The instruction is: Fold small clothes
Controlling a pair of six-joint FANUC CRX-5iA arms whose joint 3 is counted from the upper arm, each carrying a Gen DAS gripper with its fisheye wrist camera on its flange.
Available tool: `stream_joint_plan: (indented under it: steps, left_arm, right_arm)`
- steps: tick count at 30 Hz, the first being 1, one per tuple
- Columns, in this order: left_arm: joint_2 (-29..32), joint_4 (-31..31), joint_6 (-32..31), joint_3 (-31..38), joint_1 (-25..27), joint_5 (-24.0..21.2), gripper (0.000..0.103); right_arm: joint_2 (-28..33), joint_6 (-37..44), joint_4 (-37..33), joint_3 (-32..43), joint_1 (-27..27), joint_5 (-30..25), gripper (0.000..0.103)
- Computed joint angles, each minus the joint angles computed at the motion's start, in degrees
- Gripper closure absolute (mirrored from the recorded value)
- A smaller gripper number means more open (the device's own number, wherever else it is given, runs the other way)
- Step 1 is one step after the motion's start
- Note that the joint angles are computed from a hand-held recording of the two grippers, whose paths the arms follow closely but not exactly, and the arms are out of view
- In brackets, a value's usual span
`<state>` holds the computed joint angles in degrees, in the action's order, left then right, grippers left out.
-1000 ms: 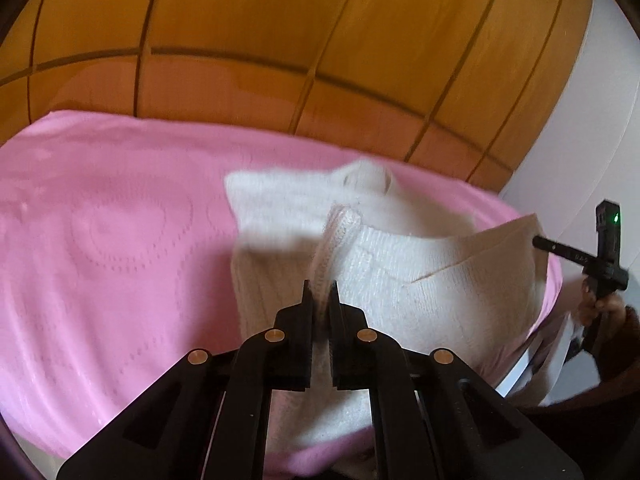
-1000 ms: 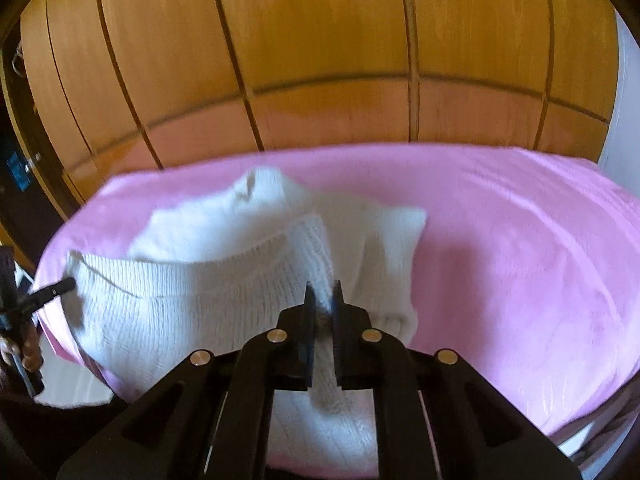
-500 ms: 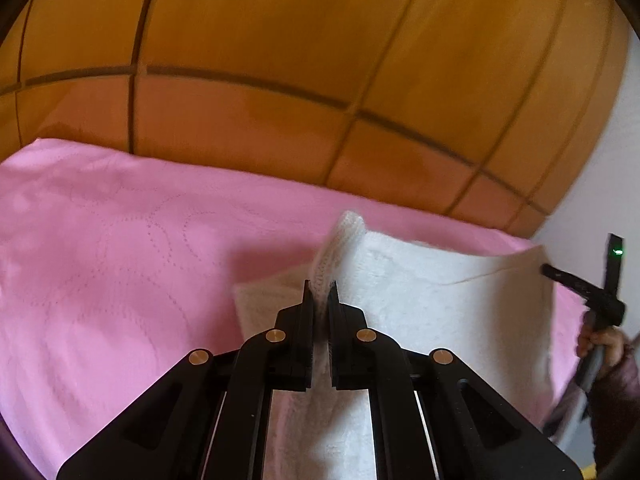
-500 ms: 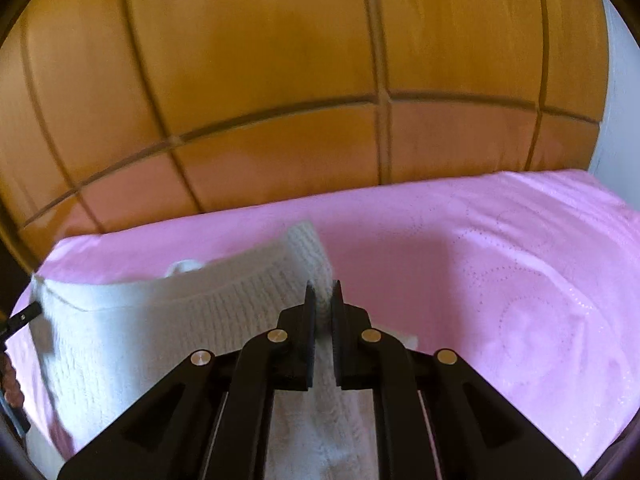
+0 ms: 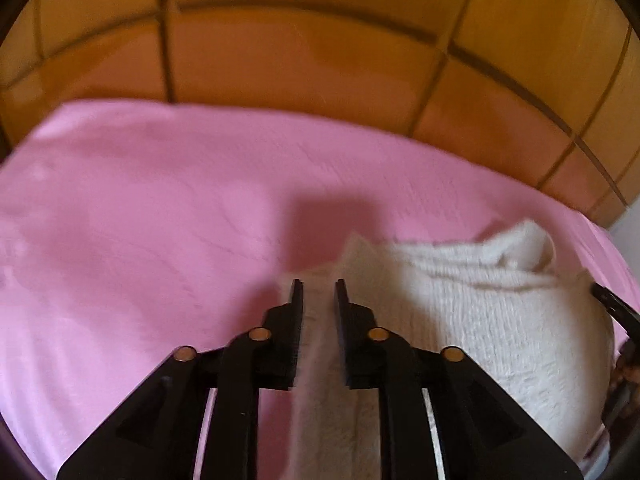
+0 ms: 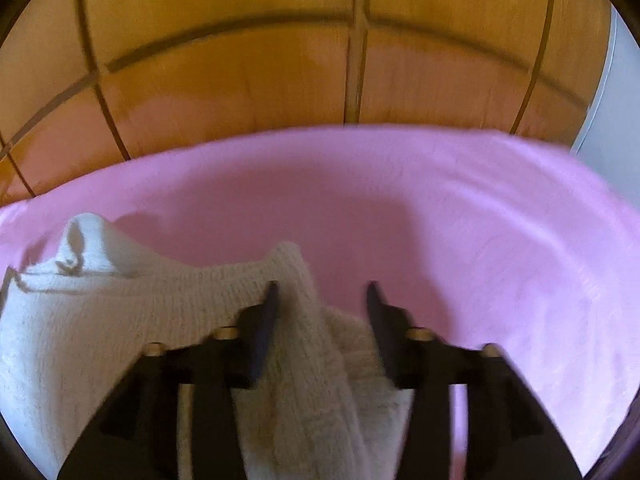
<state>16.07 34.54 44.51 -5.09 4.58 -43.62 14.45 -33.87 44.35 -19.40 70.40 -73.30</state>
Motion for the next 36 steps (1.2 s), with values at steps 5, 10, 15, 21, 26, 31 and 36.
stream_joint_plan:
  steps: [5,10,15,21,26,31,36]
  left_arm:
    - [-5.3,17.4,-18.6,-8.9,1.6,-5.7,0.089]
    - [-4.5,11.6,-18.5,-8.0,-0.2,-10.8,0.089]
    - [-4.6,9.7,-17.6,-10.0,-1.5,-9.2,0.092]
    - [-4.7,14.9,-18.5,-10.5,-1.4,-6.9,0.103]
    - [-3.2,14.2,-16.1,-7.4,-2.6,-6.2,0.103]
    - [-0.9,12.2,-12.3,-4.8,-1.4,-13.2,0.06]
    - [-2.7,12.7,-15.9,-7.8,-1.4,-11.7,0.059]
  right_arm:
    - [-0.8,-1.4,6.8,0.1,3.3,3.8,0.055]
    - [2.8,3.7,7.6,3.4,2.9,14.1,0.057]
    - [5.4,8.1,5.1,6.3,2.0,17.1,0.095]
    - [4.1,8.5,7.4,6.3,1.8,15.4,0.099]
    - [5.1,6.6,10.3,7.9,0.8,13.7,0.099]
    - [9.2,10.3,4.8,10.5,-1.0,15.8,0.099]
    - [9.5,6.9,6.5,9.7,-1.6,16.5,0.099]
